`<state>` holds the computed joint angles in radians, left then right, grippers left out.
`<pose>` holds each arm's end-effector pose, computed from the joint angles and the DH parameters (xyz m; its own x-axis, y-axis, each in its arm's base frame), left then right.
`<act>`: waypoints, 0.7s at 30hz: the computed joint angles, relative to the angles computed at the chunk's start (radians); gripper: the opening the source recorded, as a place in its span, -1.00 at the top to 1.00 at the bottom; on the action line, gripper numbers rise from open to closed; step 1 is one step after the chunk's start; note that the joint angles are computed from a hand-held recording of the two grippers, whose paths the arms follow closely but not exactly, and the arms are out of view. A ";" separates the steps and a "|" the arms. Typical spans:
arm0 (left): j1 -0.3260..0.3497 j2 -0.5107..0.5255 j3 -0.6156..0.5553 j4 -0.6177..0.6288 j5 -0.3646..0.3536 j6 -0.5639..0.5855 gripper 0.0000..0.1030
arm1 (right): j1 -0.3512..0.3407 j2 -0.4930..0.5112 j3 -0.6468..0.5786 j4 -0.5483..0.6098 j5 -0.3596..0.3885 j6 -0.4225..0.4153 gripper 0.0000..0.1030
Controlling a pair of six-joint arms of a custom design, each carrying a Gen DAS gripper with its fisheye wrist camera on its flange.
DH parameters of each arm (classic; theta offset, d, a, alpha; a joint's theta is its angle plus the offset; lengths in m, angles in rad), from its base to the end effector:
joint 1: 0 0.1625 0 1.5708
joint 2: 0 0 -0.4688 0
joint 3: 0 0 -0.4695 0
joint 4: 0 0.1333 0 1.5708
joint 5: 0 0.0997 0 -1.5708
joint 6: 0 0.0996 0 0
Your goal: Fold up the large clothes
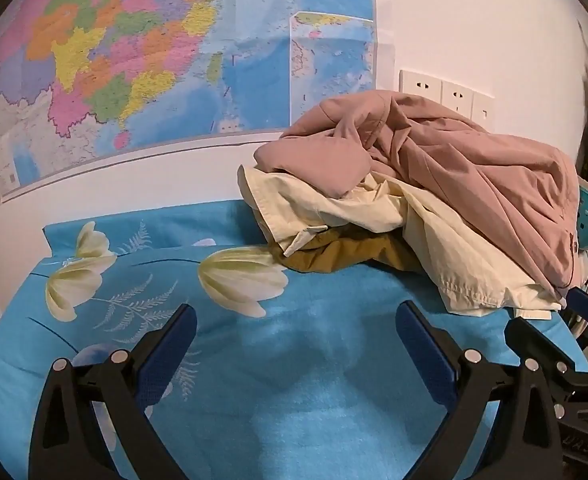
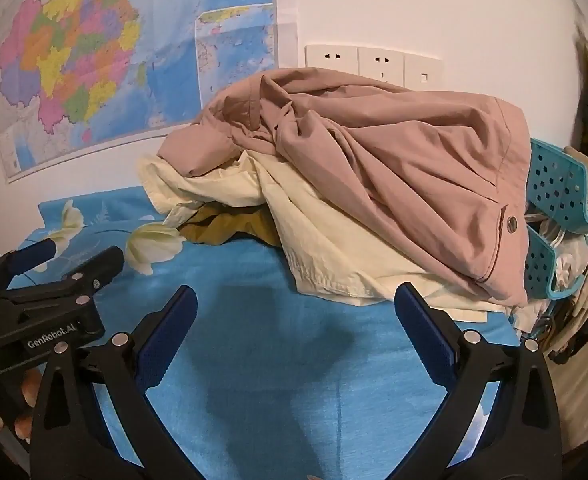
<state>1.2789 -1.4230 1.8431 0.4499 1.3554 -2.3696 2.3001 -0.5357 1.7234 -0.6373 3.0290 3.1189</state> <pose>0.0087 -0.5083 0.2960 -0.5453 0.6175 -0.5669 0.8379 0.4205 -0.3481 0.3828 -0.3768 -0.1245 -0.6400 0.5476 0.5389 -0.3631 0.4025 -0.8403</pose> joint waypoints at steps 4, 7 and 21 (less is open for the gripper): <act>0.005 -0.002 -0.005 0.002 0.006 -0.005 -0.87 | 0.000 0.003 -0.005 -0.008 0.013 -0.015 -0.89; 0.005 -0.001 -0.006 0.004 0.006 -0.009 -0.87 | 0.001 0.010 -0.021 0.030 0.026 0.008 -0.89; 0.011 -0.007 -0.003 0.000 0.011 -0.017 -0.87 | 0.008 0.016 -0.034 0.047 0.039 -0.003 -0.89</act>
